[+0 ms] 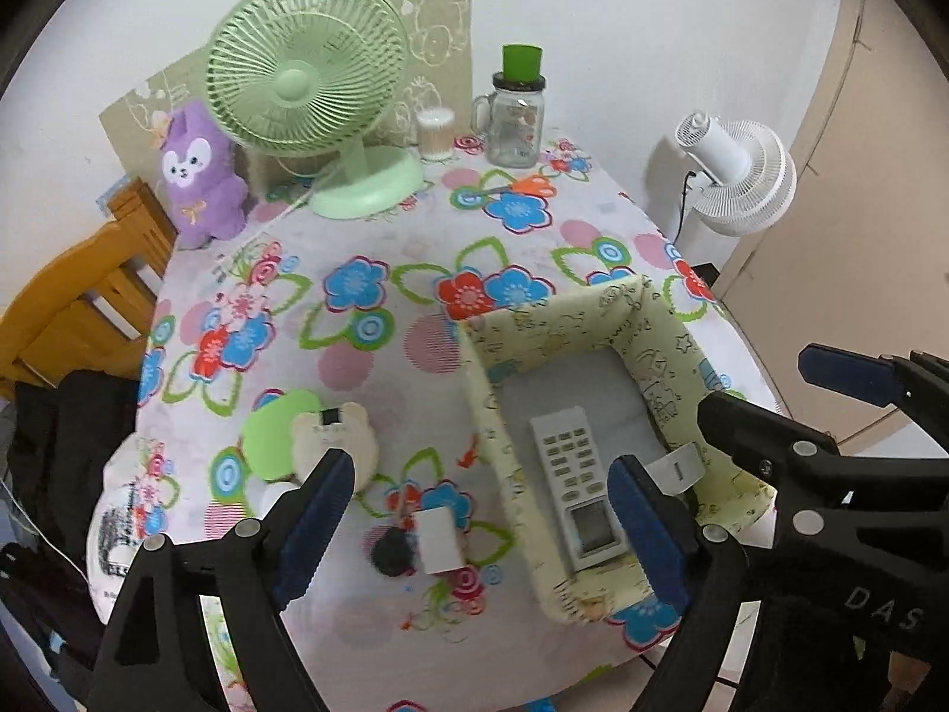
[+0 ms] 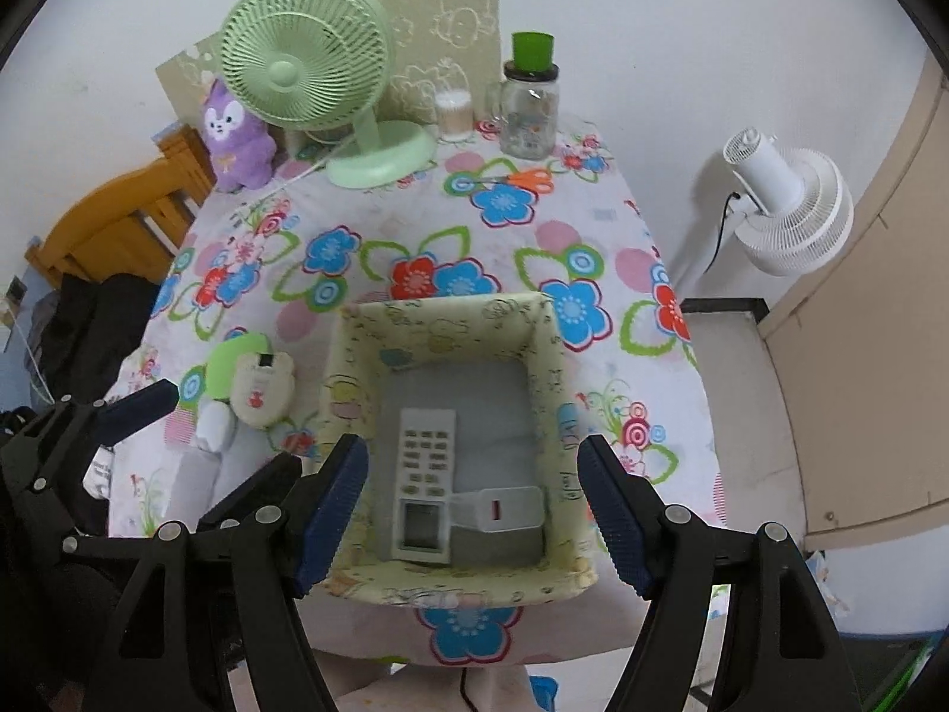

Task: Organize rigid objects
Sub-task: 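Open both grippers to drop the remote and charger block into the basket, then move the left gripper to the cotton swab bottle while the right approaches the small charger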

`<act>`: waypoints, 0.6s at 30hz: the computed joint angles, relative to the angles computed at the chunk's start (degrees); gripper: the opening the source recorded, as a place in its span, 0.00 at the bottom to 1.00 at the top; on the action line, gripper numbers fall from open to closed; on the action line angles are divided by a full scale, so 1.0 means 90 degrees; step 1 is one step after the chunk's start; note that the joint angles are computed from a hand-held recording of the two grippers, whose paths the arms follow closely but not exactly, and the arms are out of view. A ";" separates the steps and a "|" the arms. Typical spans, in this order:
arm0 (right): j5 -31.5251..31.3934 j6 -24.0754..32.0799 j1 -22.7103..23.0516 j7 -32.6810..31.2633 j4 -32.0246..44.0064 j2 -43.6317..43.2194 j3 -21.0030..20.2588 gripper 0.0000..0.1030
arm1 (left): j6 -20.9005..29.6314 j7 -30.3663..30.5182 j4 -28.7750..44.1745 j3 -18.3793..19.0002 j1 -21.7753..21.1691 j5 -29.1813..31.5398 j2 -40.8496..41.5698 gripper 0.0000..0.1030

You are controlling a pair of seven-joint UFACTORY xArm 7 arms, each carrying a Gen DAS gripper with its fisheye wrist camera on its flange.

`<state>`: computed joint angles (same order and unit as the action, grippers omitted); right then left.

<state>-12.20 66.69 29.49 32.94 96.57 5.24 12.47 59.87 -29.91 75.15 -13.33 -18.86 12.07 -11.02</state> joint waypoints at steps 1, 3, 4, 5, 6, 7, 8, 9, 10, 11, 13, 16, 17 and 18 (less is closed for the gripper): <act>-0.0002 -0.0011 0.0019 0.0023 0.0023 0.0005 0.0014 0.74 | 0.0001 0.0049 -0.0050 0.0029 0.0007 -0.0018 -0.0078 0.87; -0.0073 -0.0014 0.0088 0.0085 0.0096 0.0030 0.0054 0.74 | -0.0012 0.0169 -0.0178 0.0083 0.0036 -0.0086 -0.0253 0.87; -0.0123 -0.0005 0.0126 0.0117 0.0119 0.0038 0.0068 0.74 | -0.0019 0.0225 -0.0232 0.0098 0.0058 -0.0110 -0.0327 0.87; -0.0180 0.0009 0.0170 0.0160 0.0160 0.0053 0.0084 0.74 | -0.0019 0.0271 -0.0274 0.0106 0.0084 -0.0125 -0.0385 0.87; -0.0226 0.0017 0.0215 0.0212 0.0202 0.0068 0.0098 0.74 | -0.0016 0.0310 -0.0316 0.0112 0.0111 -0.0139 -0.0448 0.87; -0.0252 0.0020 0.0253 0.0266 0.0235 0.0080 0.0108 0.76 | -0.0021 0.0361 -0.0371 0.0126 0.0137 -0.0164 -0.0529 0.87; -0.0274 0.0015 0.0285 0.0319 0.0249 0.0086 0.0111 0.78 | -0.0025 0.0404 -0.0419 0.0134 0.0165 -0.0187 -0.0599 0.87; -0.0307 0.0003 0.0319 0.0386 0.0255 0.0080 0.0117 0.82 | -0.0033 0.0454 -0.0480 0.0148 0.0194 -0.0214 -0.0689 0.87; -0.0375 -0.0022 0.0364 0.0472 0.0256 0.0069 0.0129 0.83 | -0.0039 0.0494 -0.0522 0.0148 0.0222 -0.0235 -0.0751 0.87; -0.0424 -0.0021 0.0399 0.0523 0.0268 0.0065 0.0139 0.83 | -0.0047 0.0547 -0.0570 0.0156 0.0248 -0.0258 -0.0826 0.88; -0.0521 0.0019 0.0471 0.0636 0.0314 0.0074 0.0160 0.84 | -0.0073 0.0631 -0.0671 0.0155 0.0298 -0.0290 -0.0960 0.89; -0.0628 0.0076 0.0574 0.0837 0.0352 0.0069 0.0189 0.84 | -0.0093 0.0777 -0.0808 0.0177 0.0354 -0.0395 -0.1167 0.91; -0.0655 0.0095 0.0599 0.0886 0.0361 0.0066 0.0195 0.85 | -0.0097 0.0820 -0.0845 0.0179 0.0374 -0.0424 -0.1219 0.91; -0.0697 0.0113 0.0633 0.0953 0.0372 0.0063 0.0207 0.85 | -0.0108 0.0873 -0.0898 0.0188 0.0394 -0.0447 -0.1296 0.92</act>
<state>-18.47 67.70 35.19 41.51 99.92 5.81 14.34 58.89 -22.06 67.06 -11.64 -15.32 8.05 -22.69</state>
